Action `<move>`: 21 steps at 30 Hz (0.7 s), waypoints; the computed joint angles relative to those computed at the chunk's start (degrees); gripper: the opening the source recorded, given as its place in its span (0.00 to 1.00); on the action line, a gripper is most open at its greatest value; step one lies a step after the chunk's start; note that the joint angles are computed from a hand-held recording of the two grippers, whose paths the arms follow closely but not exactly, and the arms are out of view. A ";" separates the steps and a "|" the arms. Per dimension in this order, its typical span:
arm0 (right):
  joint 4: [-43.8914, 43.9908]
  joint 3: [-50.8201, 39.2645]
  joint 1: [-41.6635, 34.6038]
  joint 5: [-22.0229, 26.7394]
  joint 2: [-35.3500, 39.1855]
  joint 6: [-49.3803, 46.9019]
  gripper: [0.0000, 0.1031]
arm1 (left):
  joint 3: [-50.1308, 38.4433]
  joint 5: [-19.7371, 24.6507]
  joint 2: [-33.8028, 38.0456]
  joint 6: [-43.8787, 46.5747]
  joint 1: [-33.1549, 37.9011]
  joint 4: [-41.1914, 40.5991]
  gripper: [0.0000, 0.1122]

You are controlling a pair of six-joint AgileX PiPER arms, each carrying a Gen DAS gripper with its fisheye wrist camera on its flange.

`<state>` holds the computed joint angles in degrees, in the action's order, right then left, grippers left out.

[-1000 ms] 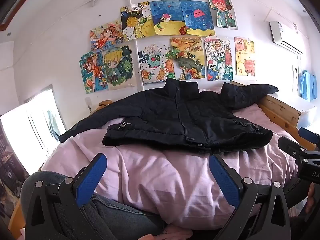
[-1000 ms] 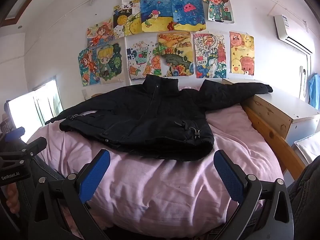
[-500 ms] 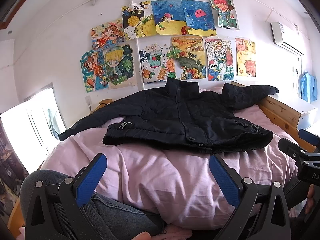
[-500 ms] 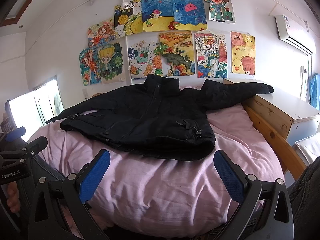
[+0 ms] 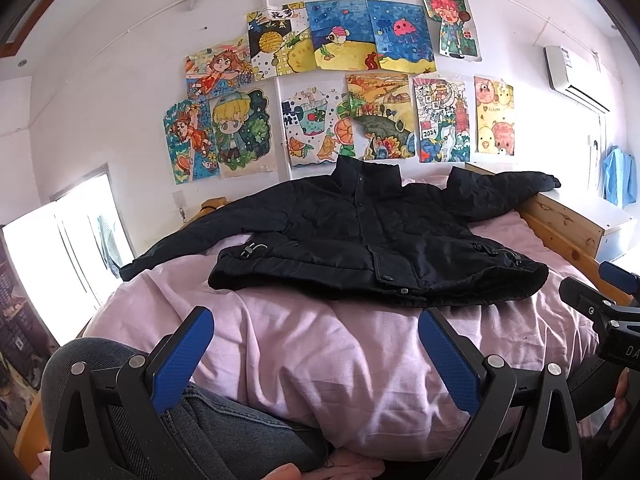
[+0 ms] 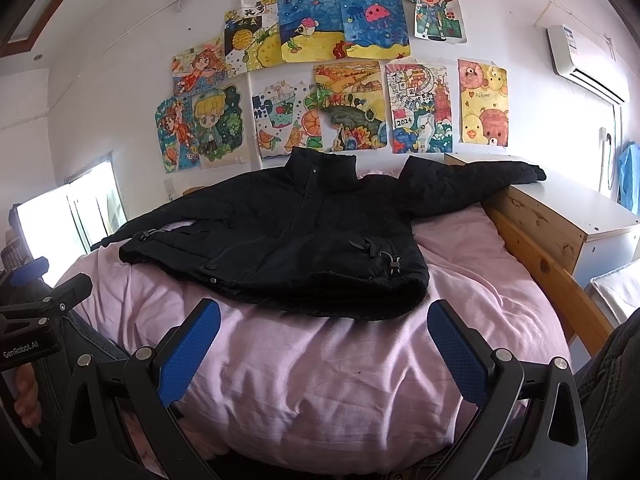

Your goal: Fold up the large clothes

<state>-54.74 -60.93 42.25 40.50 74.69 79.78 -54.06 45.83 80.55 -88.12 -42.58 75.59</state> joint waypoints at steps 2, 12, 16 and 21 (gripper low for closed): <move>0.00 0.17 0.01 -0.07 -0.04 0.18 0.99 | 0.13 -0.13 -0.06 0.00 0.08 0.01 0.92; 0.18 0.10 0.19 -0.09 0.20 0.03 0.99 | 0.95 -1.93 -0.54 0.23 1.75 0.03 0.92; 0.36 -0.03 0.27 0.07 0.23 0.18 0.99 | 1.73 -3.12 -1.18 0.47 3.22 0.30 0.92; 0.88 -0.21 -0.02 -0.11 0.20 -0.27 0.99 | 1.79 -3.34 -1.19 0.47 3.36 0.52 0.92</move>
<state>-53.86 -61.14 42.23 40.39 74.89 79.52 -52.27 42.49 79.35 -87.65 -39.22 76.12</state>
